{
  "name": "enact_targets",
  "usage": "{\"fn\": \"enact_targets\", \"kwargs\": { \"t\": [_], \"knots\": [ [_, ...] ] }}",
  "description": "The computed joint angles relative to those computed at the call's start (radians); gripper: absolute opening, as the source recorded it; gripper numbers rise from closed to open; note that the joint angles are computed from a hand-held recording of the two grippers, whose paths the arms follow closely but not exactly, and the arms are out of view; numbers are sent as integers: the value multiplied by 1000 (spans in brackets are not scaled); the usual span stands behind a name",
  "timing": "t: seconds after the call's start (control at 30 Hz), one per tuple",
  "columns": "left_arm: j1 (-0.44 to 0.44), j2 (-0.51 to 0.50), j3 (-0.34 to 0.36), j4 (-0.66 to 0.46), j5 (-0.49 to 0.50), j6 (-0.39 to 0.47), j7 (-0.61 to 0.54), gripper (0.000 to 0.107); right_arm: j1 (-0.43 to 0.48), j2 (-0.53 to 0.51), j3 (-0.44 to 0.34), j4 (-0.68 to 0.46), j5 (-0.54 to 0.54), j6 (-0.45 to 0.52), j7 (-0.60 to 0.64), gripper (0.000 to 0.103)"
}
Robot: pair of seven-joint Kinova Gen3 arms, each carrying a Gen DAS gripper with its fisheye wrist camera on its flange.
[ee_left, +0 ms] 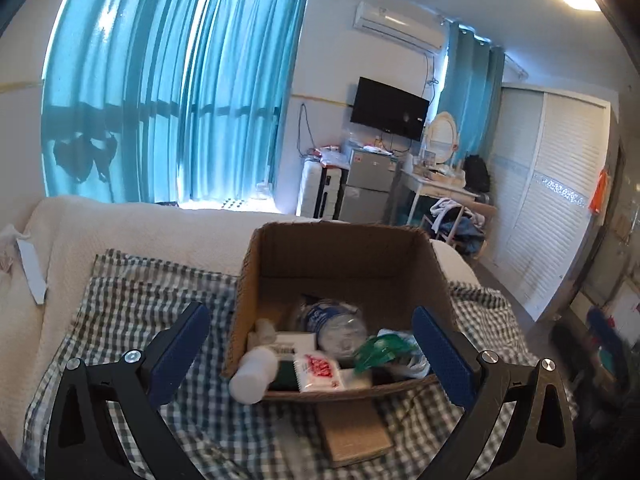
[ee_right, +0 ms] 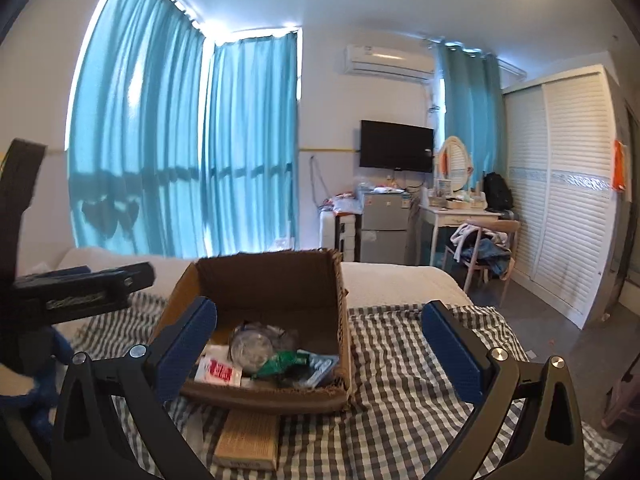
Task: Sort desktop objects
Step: 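Move both grippers back from the box toward the remaining items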
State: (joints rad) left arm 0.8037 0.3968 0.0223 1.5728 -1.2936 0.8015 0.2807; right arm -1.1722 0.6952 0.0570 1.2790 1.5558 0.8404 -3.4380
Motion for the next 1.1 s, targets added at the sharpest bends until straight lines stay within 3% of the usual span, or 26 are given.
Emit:
{"fn": "enact_targets", "kwargs": {
  "t": [0.07,0.23,0.3,0.4,0.5,0.77,0.97,1.1],
  "knots": [
    [37,30,-28,-40,39,47,-2,103,-8,-14,12,33,2,-32,-7,103],
    [41,79,-6,-48,132,96,73,103,149,-67,-164,137,93,-218,-43,103],
    [48,99,1,-43,178,107,30,103,158,-59,-167,143,79,-235,-44,103],
    [49,105,-2,-8,217,53,4,103,124,-41,-124,147,62,-216,-67,103],
    [46,122,-15,12,251,5,-22,103,172,-45,-158,155,62,-287,-68,103],
    [55,173,-54,27,360,-10,-112,103,165,-25,-131,164,-71,-365,64,97],
    [-7,178,-28,90,517,-111,-221,101,187,6,-173,157,-281,-371,284,87],
    [6,184,-36,109,583,-142,-290,101,204,20,-198,166,-423,-377,421,83]
  ]
}}
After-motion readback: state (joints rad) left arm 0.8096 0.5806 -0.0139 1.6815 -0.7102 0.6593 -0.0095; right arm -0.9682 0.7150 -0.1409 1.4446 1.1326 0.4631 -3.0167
